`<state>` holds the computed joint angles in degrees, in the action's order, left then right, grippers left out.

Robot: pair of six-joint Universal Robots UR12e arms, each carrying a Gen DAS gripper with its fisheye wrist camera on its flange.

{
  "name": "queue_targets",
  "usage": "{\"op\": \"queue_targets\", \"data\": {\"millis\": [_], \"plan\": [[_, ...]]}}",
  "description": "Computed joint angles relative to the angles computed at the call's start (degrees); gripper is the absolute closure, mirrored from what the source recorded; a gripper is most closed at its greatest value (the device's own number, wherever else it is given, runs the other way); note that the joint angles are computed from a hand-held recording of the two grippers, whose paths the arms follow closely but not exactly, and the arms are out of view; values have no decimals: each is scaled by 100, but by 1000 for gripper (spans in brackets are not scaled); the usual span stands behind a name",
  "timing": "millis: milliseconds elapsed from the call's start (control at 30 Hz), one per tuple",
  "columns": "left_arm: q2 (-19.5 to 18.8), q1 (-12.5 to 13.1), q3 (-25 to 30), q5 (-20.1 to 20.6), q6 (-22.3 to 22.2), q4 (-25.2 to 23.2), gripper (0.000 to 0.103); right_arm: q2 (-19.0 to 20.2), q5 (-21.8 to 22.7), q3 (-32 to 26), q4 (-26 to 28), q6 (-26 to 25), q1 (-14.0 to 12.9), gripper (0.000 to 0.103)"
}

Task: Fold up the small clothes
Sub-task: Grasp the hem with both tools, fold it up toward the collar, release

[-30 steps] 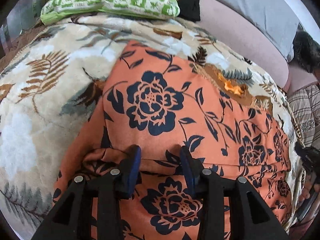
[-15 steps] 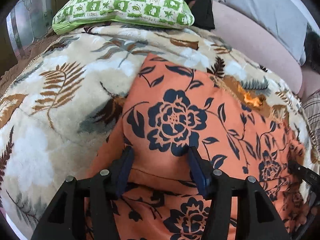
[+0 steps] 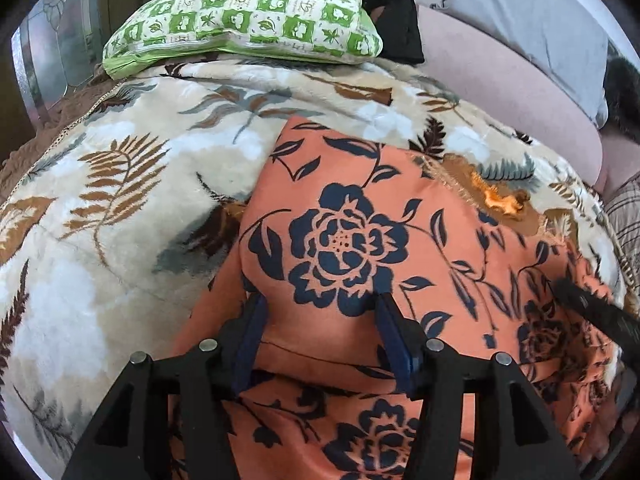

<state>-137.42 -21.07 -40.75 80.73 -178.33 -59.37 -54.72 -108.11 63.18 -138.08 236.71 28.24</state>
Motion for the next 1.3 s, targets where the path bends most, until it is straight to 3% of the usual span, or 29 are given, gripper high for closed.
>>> {"op": "queue_targets", "data": {"millis": [100, 167, 233, 400, 500, 633, 733, 867, 933, 967, 1067, 1233, 1300], "plan": [[-12, -27, -2, 120, 217, 37, 46, 182, 177, -182, 501, 506, -173, 87], [-5, -40, -9, 176, 326, 55, 46, 152, 342, -27, 154, 730, -250, 87], [-1, -21, 8, 105, 319, -1, 46, 41, 525, 67, 161, 934, -285, 87], [10, 1, 3, 16, 338, -67, 44, -205, -312, 101, 885, 903, -36, 87], [38, -35, -77, 111, 565, 19, 39, -324, -681, 172, 1825, 1391, 66, 87], [83, -91, -231, 289, 812, 241, 32, -454, -653, 584, 1333, 1535, 55, 87], [92, -113, -270, 386, 881, 317, 31, -496, -527, 473, 1560, 1638, 51, 87], [83, -112, -260, 374, 850, 322, 30, -580, -978, 504, 1953, 1816, 145, 87], [93, -127, -312, 421, 892, 420, 27, -626, -652, 724, 1777, 1692, 75, 86], [102, -134, -357, 427, 933, 500, 23, -610, -792, 789, 1541, 1566, 91, 86], [124, -175, -476, 605, 1001, 736, 12, -628, -680, 758, 1610, 1399, 78, 86], [125, -155, -419, 565, 931, 575, 11, -870, 37, 1092, 1190, 1316, -41, 86], [271, -157, -638, 637, 871, 781, 11, -984, -18, 1181, 1112, 1517, 0, 86]]}}
